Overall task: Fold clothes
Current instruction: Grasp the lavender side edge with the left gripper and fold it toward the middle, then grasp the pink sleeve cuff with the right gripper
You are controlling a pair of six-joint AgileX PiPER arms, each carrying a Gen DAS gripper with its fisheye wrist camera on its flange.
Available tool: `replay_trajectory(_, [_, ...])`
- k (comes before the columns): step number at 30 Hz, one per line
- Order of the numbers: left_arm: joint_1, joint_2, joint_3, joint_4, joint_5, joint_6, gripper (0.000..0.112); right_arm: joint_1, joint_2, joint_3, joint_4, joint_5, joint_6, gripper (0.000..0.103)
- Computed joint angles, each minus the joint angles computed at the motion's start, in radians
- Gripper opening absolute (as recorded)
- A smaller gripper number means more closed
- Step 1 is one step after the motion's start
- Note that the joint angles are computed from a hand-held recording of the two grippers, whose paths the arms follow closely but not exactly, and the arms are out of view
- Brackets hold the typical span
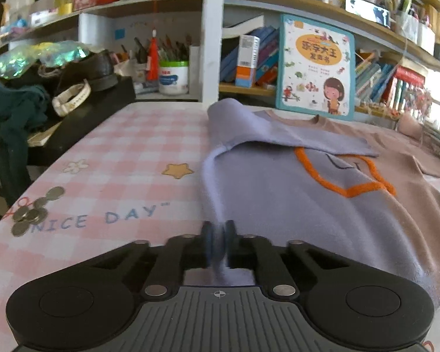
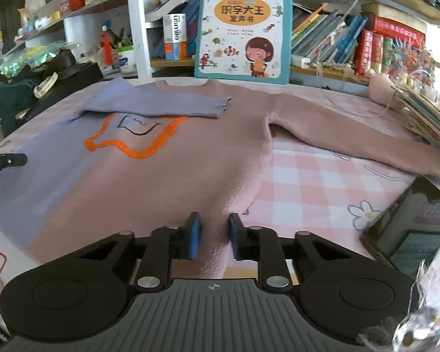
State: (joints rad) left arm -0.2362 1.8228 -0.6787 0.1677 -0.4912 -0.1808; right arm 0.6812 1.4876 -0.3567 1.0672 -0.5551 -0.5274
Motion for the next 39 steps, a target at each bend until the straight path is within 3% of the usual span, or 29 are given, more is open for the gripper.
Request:
replay_trajectory(8, [0.037, -0.009, 0.009, 0.001, 0.0, -0.02, 0.006, -0.016, 0.086, -0.073, -0.126, 0.004, 0.067, 0.016])
replay_trajectory(15, [0.017, -0.006, 0.007, -0.072, 0.002, 0.057, 0.008, -0.014, 0.103, -0.09, -0.116, -0.004, 0.047, 0.016])
replay_trajectory(21, [0.008, -0.005, 0.001, -0.114, 0.009, 0.12, 0.008, 0.037, 0.042, -0.036, 0.053, -0.039, -0.081, 0.016])
replay_trajectory(25, [0.004, -0.007, 0.0, -0.142, 0.014, 0.144, 0.013, 0.046, 0.005, -0.003, 0.079, -0.035, -0.074, 0.018])
replay_trajectory(27, [-0.016, -0.021, 0.014, -0.213, -0.007, 0.207, 0.013, 0.063, -0.009, -0.001, 0.123, -0.049, -0.107, 0.035])
replay_trajectory(28, [-0.027, -0.032, 0.025, -0.249, -0.024, 0.239, 0.014, 0.07, -0.019, 0.005, 0.134, -0.058, -0.112, 0.038])
replay_trajectory(31, [-0.068, -0.073, 0.063, -0.327, -0.091, 0.322, 0.033, 0.052, -0.065, 0.034, 0.137, -0.062, -0.092, 0.042])
replay_trajectory(33, [-0.082, -0.095, 0.076, -0.299, -0.111, 0.302, 0.058, 0.011, -0.101, 0.061, 0.113, -0.052, -0.047, 0.05])
replay_trajectory(39, [-0.14, -0.066, 0.032, -0.193, -0.084, 0.251, 0.074, -0.124, -0.175, 0.118, 0.1, -0.038, -0.017, 0.058])
